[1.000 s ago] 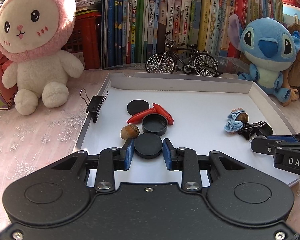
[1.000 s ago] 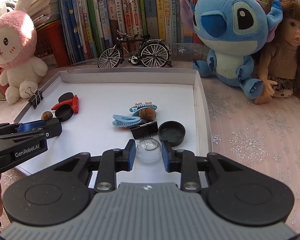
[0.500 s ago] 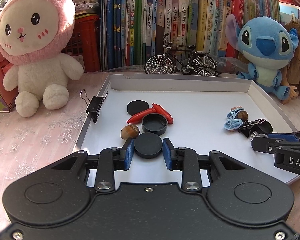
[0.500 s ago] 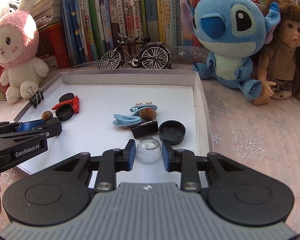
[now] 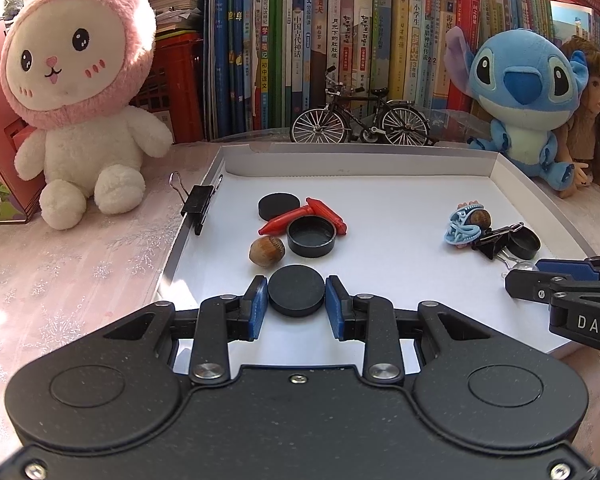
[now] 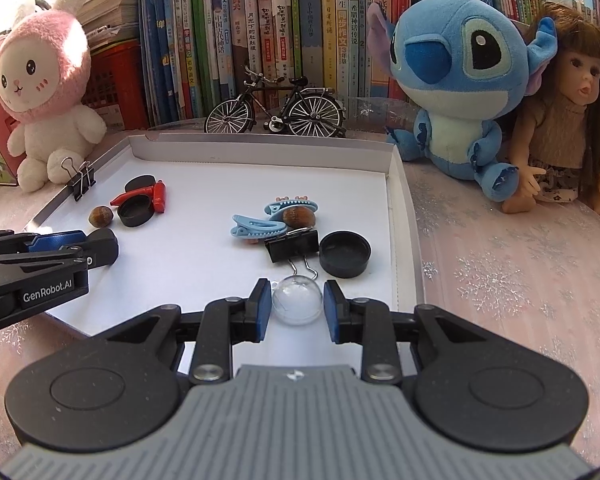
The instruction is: Organize rigid objects
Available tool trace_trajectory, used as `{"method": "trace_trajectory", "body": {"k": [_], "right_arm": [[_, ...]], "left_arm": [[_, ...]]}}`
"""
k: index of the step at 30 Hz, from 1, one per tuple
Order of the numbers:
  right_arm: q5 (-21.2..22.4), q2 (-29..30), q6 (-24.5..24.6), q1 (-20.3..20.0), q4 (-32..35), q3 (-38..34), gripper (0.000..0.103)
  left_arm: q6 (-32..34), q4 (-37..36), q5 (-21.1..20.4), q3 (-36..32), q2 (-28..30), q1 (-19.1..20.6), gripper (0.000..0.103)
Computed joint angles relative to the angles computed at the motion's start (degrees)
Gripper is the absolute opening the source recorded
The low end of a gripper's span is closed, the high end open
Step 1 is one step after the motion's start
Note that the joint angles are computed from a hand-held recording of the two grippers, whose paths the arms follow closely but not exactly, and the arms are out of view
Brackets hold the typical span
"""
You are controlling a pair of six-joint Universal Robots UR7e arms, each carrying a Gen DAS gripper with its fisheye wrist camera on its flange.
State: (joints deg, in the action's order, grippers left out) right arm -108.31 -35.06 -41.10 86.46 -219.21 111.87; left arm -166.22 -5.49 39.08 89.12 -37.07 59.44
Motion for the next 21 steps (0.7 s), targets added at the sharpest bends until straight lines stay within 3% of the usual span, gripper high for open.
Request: {"method": "trace_trajectory", "body": {"k": [7, 8, 15, 21], "right_arm": [[0.9, 0.5, 1.1, -0.3, -2.1, 0.4, 0.038], [1.1, 0.5, 1.3, -0.4, -2.5, 0.5, 0.043], [2.3, 0.4, 0.5, -0.5, -5.9, 1.9, 0.061], [4.4, -0.1, 0.6, -1.0, -10.8, 3.9, 0.079]], "left_arm": [[0.6, -2.1, -0.3, 1.1, -0.2, -0.2, 0.03], [0.6, -2.2, -0.4, 1.2, -0.2, -0.2, 0.032], [3.5, -5.9, -1.3, 4.3, -1.5, -1.5, 0.071], [4.4, -9.7, -3.0, 8.0, -3.5, -3.6, 0.082]]}}
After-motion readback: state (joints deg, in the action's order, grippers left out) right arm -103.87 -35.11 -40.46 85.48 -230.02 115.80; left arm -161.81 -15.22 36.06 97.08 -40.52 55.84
